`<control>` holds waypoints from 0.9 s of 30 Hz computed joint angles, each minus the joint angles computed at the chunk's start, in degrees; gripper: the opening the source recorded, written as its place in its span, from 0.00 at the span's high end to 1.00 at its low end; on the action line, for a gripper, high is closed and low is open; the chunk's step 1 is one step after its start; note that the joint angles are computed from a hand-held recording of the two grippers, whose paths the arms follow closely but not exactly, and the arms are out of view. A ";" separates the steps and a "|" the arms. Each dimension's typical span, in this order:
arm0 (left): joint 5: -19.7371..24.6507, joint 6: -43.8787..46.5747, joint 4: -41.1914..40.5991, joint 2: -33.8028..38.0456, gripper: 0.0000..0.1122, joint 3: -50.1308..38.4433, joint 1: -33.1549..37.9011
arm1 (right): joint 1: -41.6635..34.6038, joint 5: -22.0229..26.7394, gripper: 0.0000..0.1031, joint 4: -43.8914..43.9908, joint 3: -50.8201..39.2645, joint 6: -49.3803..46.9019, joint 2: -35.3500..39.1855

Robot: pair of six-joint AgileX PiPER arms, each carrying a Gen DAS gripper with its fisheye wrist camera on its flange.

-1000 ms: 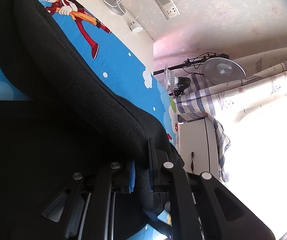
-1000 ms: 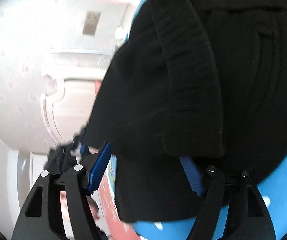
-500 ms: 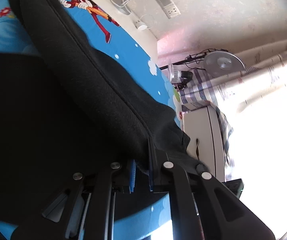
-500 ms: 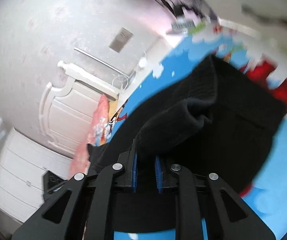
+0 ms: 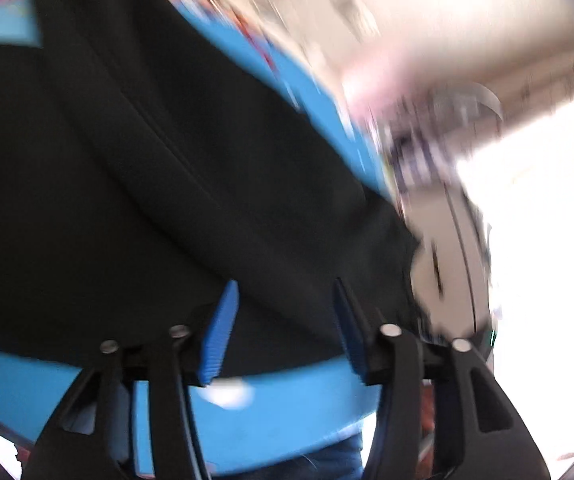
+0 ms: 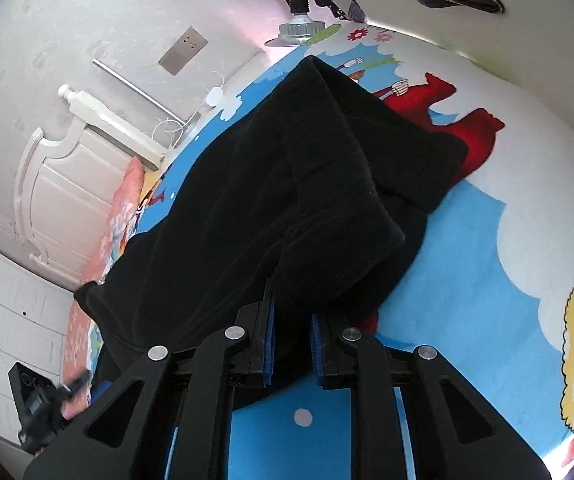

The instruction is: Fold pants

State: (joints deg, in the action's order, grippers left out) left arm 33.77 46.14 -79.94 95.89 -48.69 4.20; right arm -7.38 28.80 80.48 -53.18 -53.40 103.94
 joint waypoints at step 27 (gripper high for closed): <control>19.39 -58.63 26.01 62.29 0.54 -94.89 38.98 | -0.71 7.26 0.63 -4.01 -8.68 6.76 3.20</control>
